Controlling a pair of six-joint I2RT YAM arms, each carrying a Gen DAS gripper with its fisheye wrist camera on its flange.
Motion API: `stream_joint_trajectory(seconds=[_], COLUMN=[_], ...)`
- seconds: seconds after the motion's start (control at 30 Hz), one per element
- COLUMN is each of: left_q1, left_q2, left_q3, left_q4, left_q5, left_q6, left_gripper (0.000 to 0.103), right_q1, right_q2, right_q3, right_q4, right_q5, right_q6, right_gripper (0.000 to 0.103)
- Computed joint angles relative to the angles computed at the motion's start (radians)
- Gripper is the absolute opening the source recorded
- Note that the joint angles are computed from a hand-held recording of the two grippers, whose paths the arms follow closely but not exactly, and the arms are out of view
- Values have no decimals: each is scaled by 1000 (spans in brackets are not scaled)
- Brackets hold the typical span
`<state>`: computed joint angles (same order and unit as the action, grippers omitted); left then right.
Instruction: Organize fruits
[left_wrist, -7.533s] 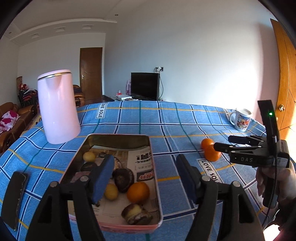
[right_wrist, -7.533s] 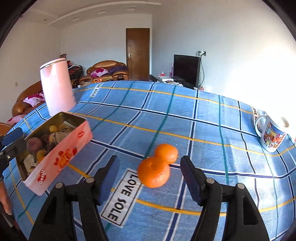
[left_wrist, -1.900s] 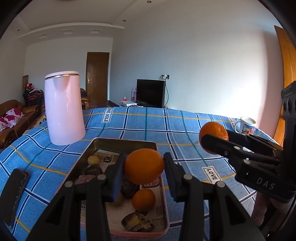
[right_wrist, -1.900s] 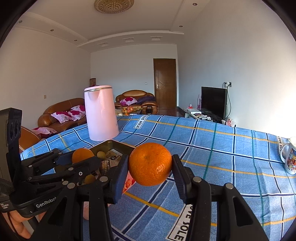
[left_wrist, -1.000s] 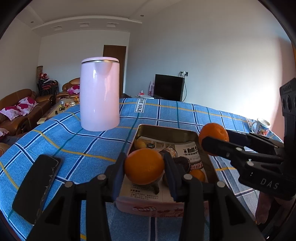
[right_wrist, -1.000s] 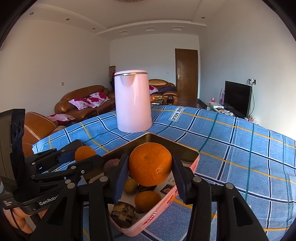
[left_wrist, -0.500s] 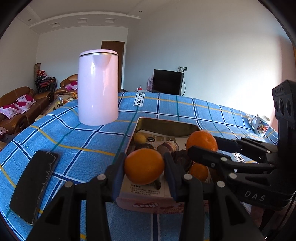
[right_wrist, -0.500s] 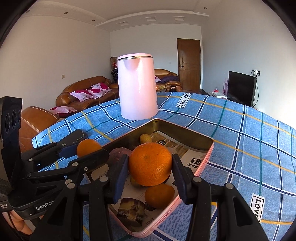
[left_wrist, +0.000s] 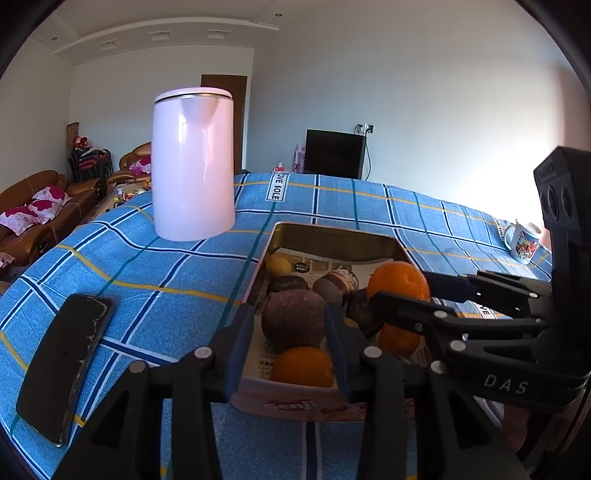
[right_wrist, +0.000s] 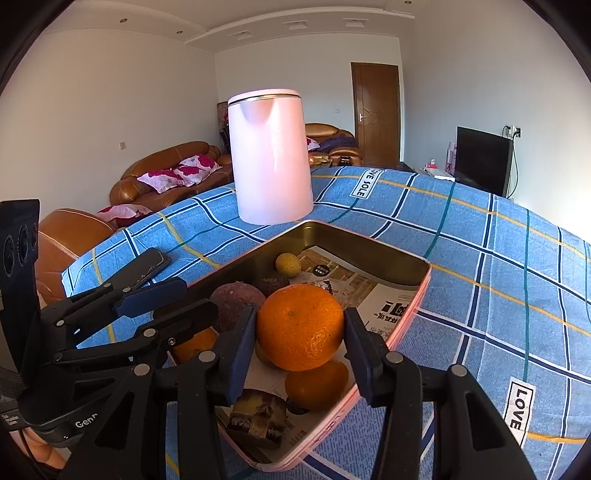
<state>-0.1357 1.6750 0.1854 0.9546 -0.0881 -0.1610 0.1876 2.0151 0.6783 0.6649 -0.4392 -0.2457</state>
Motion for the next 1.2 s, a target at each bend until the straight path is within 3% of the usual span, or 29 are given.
stream_joint_trajectory(seconds=[0.13, 0.23, 0.47, 0.67, 0.77, 1.2], left_q1=[1, 5, -19, -38, -46, -149], left_q2=[2, -8, -84, -158, -182, -283], left_q3=[-9, -12, -58, -86, -93, -101], left_q4=[12, 6, 15, -4, -13, -88], left_q5=[-4, 1, -23, -42, -52, -124], left_q6=[-5, -3, -2, -1, -3, -17], left_gripper=[42, 45, 69, 72, 73, 75], right_q1=[-2, -9, -47, -105, -140, -232], right_q2=[0, -1, -26, -85, -126, -252], right_q3=[9, 2, -58, -150, -200, -351], right_q4=[-25, -11, 60, 142, 192, 293], right_q5=[-6, -3, -27, -60, -72, -123], right_q6=[-3, 10, 29, 45, 51, 40], right_gripper=[51, 61, 62, 62, 73, 74])
